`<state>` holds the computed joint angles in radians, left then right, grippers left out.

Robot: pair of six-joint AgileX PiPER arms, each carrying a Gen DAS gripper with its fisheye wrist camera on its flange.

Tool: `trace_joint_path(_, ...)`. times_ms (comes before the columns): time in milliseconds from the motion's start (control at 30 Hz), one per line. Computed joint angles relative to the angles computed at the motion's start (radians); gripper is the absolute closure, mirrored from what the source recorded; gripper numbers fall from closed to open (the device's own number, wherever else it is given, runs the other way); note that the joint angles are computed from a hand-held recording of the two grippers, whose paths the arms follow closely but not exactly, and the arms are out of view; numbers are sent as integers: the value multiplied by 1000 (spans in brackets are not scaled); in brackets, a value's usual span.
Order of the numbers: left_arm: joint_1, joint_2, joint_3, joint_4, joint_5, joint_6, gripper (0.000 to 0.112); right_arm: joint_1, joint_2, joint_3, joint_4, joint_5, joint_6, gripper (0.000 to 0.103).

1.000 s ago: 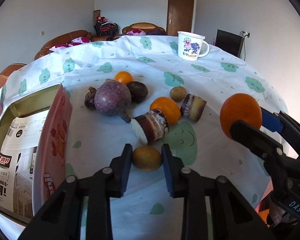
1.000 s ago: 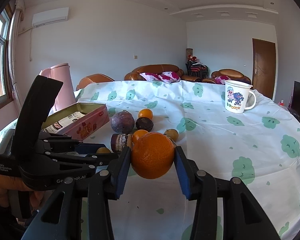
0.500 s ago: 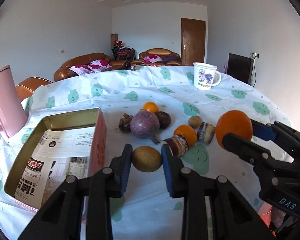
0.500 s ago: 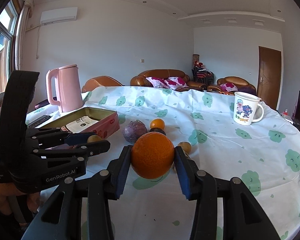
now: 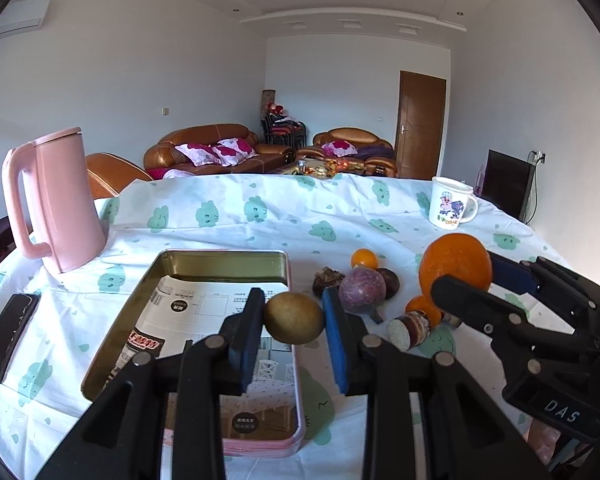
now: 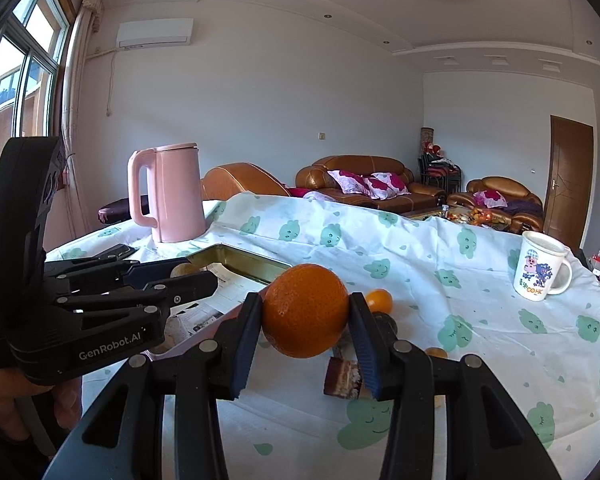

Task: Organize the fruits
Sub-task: 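Carry the orange and yellow fruit over the pink tin and release both inside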

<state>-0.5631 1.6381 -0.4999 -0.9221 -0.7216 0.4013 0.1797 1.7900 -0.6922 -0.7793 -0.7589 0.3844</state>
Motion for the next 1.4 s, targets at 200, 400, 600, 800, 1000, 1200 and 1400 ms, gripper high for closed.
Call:
trace_joint_path(200,38,-16,36,-2,-37,-26,81,74,12,-65,-10,53,43,57)
trace_joint_path(400,92,-25,68,21,-49,-67,81,140,30,-109,18,95,35,57)
trace_joint_path(600,154,-23,85,79,-37,-118,81,201,68,-167,17,145,57,57)
trace_joint_path(800,209,-13,95,132,-25,-154,81,256,106,-206,23,188,51,57)
trace_joint_path(1000,259,-17,113,173,-22,-188,81,288,147,-247,23,225,60,57)
trace_joint_path(1200,301,-4,111,214,0,-212,81,315,177,-288,-23,279,96,57)
trace_joint_path(1400,324,17,104,220,23,-201,81,332,210,-362,-202,359,277,57)
